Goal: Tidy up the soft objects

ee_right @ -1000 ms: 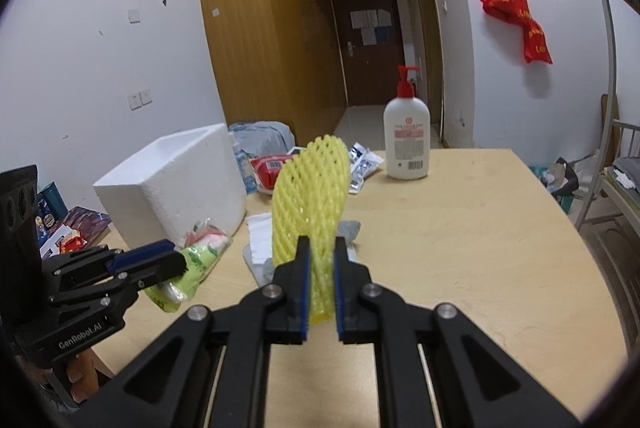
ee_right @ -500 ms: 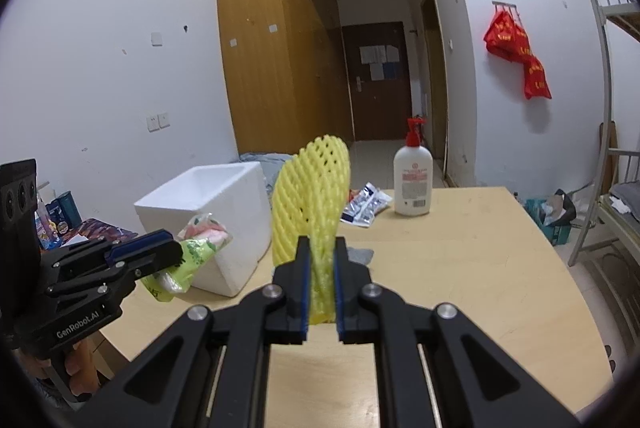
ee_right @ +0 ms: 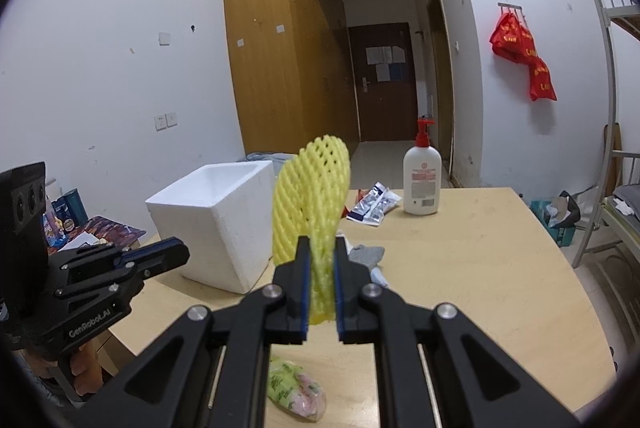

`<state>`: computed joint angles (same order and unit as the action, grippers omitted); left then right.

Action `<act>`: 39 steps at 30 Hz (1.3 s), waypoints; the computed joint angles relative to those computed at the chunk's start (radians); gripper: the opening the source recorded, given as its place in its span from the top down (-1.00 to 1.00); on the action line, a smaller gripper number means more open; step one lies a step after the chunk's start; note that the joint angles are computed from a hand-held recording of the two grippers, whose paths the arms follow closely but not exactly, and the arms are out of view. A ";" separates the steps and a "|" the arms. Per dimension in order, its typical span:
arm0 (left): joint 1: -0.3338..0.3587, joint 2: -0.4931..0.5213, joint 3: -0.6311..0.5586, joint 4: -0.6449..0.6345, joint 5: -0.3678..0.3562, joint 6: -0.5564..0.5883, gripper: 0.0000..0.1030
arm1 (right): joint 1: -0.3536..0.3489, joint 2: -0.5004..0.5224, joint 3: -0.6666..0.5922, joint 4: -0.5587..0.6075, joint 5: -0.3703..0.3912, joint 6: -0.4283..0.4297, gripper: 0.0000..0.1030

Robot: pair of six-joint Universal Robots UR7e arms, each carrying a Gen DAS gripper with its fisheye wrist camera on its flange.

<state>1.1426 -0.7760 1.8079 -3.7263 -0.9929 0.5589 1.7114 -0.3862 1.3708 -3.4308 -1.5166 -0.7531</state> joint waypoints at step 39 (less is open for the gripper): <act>0.085 0.143 -0.100 0.387 -0.023 -0.085 -0.29 | -0.022 -0.016 0.024 0.004 -0.031 0.015 0.76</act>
<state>1.2278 -0.6327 1.7080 -3.3389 -1.0155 0.4742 1.6891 -0.4023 1.3950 -3.4272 -1.5474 -0.7380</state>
